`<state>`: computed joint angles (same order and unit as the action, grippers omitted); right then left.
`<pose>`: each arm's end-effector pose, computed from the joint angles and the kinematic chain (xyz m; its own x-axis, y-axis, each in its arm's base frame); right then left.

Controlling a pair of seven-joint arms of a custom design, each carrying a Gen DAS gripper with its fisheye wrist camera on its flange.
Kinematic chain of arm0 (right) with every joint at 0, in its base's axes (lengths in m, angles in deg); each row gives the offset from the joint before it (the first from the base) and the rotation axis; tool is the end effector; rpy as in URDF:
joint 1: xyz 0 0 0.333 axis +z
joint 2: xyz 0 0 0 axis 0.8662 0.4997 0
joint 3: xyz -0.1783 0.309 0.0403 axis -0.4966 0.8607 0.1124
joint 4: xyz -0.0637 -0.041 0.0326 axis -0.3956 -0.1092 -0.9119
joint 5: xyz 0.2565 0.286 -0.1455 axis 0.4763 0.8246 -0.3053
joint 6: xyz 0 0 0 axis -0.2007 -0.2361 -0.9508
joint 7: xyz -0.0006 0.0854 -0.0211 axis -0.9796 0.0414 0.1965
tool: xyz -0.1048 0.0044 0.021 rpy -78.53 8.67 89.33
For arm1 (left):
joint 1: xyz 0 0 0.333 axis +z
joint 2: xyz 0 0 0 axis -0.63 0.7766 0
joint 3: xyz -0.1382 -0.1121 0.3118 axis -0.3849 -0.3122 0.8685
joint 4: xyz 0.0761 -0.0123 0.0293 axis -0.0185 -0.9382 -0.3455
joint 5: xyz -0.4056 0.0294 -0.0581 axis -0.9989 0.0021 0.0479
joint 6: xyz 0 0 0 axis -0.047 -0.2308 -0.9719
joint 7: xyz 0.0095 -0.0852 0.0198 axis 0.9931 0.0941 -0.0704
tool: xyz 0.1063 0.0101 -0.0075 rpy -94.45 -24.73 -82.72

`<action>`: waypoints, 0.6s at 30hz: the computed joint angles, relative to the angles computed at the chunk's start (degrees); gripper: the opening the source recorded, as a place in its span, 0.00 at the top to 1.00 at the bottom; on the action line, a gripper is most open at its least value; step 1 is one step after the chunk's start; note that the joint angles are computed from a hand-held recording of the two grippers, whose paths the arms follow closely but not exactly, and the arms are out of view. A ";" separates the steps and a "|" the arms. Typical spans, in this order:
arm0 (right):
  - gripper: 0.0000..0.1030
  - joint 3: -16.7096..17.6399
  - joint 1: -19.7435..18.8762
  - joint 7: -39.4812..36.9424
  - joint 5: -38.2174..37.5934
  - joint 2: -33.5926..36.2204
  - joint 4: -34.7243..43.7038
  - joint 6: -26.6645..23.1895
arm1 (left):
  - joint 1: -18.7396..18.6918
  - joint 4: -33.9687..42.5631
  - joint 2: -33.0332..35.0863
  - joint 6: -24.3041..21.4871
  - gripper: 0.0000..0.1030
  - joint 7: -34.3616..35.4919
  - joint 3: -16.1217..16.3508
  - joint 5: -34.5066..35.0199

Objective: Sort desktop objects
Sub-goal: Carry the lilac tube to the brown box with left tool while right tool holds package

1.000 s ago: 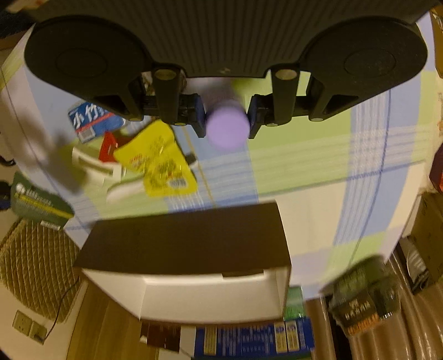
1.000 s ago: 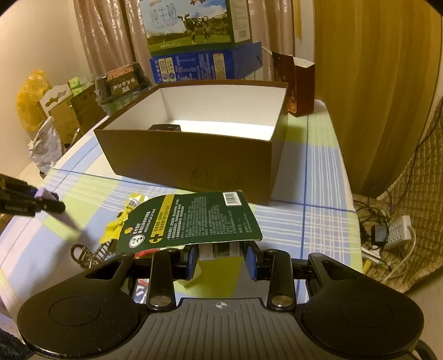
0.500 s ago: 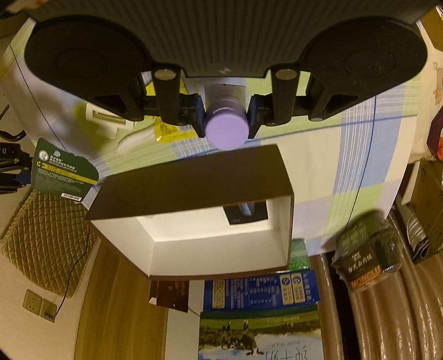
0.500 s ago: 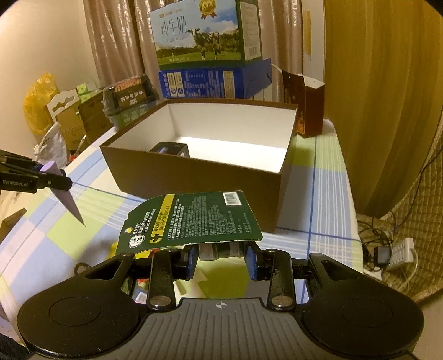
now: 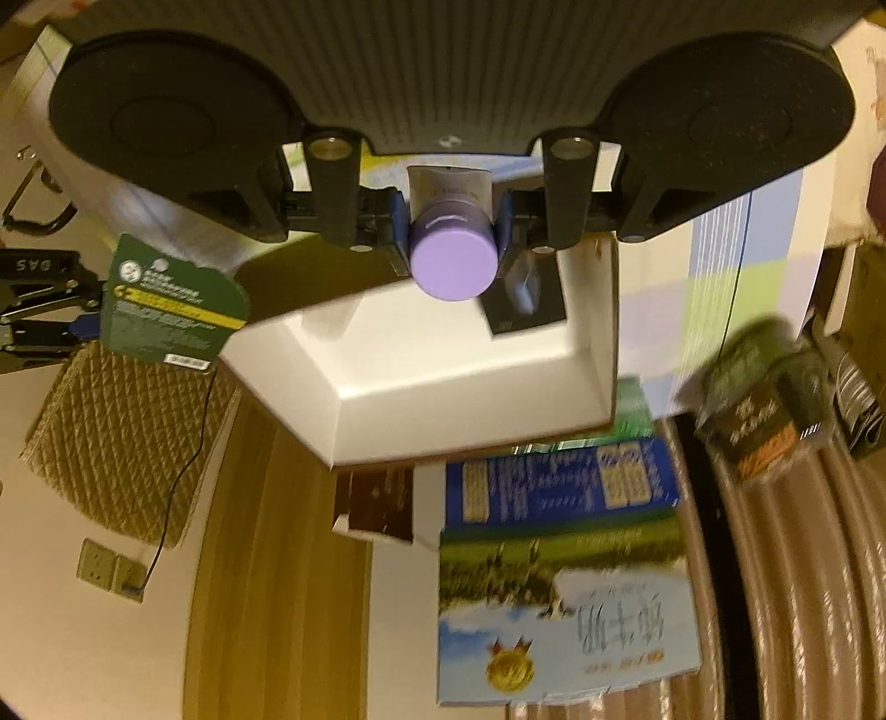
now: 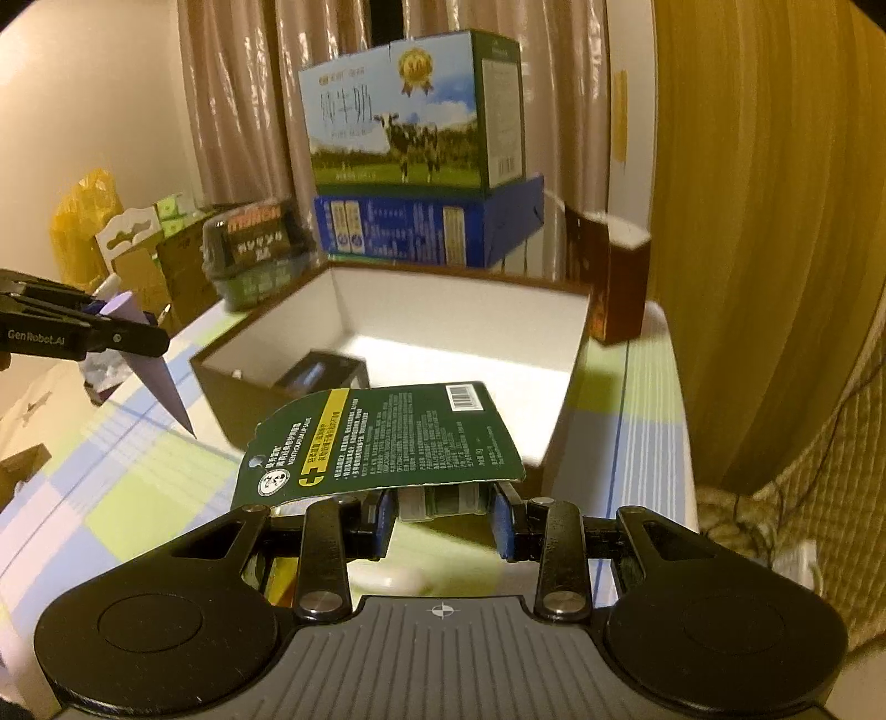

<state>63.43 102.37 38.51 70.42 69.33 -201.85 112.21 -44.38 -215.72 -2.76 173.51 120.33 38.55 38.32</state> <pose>0.4217 0.2621 0.5144 0.6951 -0.7148 -0.0768 -0.4784 -0.3802 -0.7915 0.4027 -0.0636 0.5554 -0.2336 -0.9721 -0.0218 -0.6241 0.1671 -0.7633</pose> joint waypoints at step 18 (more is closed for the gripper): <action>0.69 9.76 -12.78 27.45 -31.49 17.93 15.07 1.97 | -3.04 17.46 19.93 0.39 0.75 5.62 2.06 -7.00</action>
